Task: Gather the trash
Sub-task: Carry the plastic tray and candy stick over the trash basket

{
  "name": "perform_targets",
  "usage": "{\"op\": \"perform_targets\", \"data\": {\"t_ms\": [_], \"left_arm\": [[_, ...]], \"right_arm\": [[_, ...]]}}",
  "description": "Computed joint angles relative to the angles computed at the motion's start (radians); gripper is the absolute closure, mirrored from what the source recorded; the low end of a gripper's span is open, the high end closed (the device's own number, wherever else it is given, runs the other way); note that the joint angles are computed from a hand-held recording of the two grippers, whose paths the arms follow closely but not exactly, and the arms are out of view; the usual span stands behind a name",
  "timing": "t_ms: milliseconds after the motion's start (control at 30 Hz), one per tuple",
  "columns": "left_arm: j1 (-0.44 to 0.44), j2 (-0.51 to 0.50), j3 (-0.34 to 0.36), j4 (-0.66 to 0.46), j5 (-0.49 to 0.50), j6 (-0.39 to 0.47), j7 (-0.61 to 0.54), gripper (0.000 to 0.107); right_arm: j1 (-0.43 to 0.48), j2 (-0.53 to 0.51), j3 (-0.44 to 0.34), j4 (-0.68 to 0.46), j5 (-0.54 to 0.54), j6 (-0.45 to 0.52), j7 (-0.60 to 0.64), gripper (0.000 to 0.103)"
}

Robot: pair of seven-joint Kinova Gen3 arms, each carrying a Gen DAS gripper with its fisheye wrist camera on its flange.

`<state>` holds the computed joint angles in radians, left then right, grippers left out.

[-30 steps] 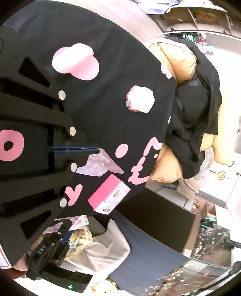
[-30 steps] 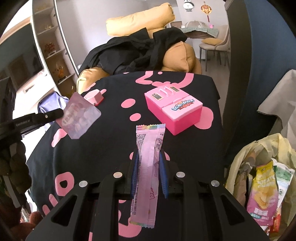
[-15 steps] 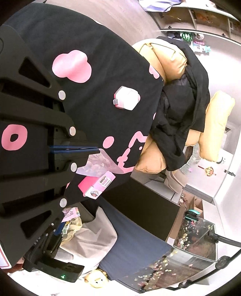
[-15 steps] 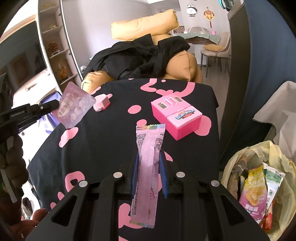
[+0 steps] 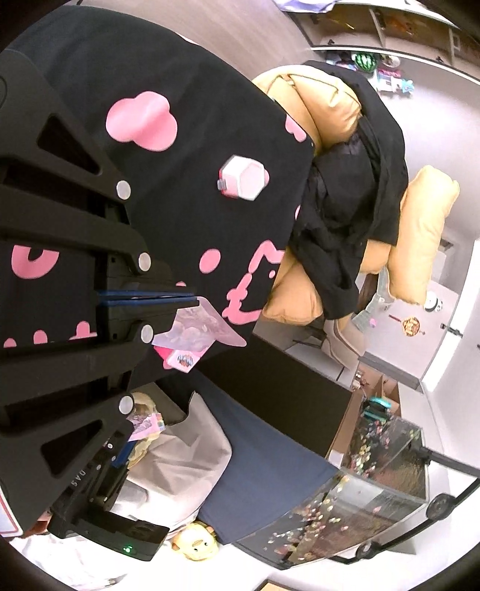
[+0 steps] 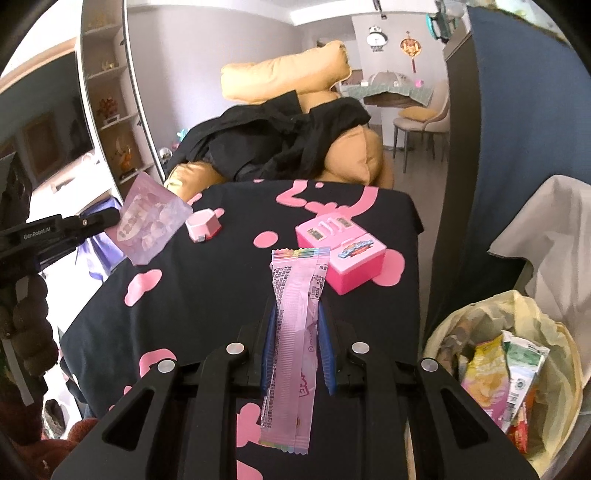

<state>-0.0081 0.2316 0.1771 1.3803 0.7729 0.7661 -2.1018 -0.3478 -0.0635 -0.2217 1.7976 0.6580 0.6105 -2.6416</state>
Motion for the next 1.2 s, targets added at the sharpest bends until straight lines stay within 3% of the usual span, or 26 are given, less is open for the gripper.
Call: {"op": "perform_targets", "data": {"t_ms": [300, 533, 967, 1200], "left_arm": [[0.103, -0.024, 0.02, -0.035, -0.101, -0.014, 0.037, 0.107], [0.215, 0.024, 0.047, -0.121, -0.235, 0.029, 0.11, 0.107], [0.456, 0.274, 0.093, -0.45, -0.404, 0.245, 0.206, 0.107], [0.536, 0.419, 0.102, -0.608, -0.423, 0.328, 0.228, 0.107]], "right_arm": [[0.089, -0.136, -0.068, 0.107, 0.134, -0.011, -0.146, 0.082], [0.201, -0.243, -0.099, 0.187, 0.121, -0.011, -0.123, 0.082], [0.384, -0.42, -0.07, 0.276, -0.008, 0.035, 0.035, 0.082], [0.475, -0.458, -0.056, 0.294, -0.089, 0.033, 0.127, 0.082]]}}
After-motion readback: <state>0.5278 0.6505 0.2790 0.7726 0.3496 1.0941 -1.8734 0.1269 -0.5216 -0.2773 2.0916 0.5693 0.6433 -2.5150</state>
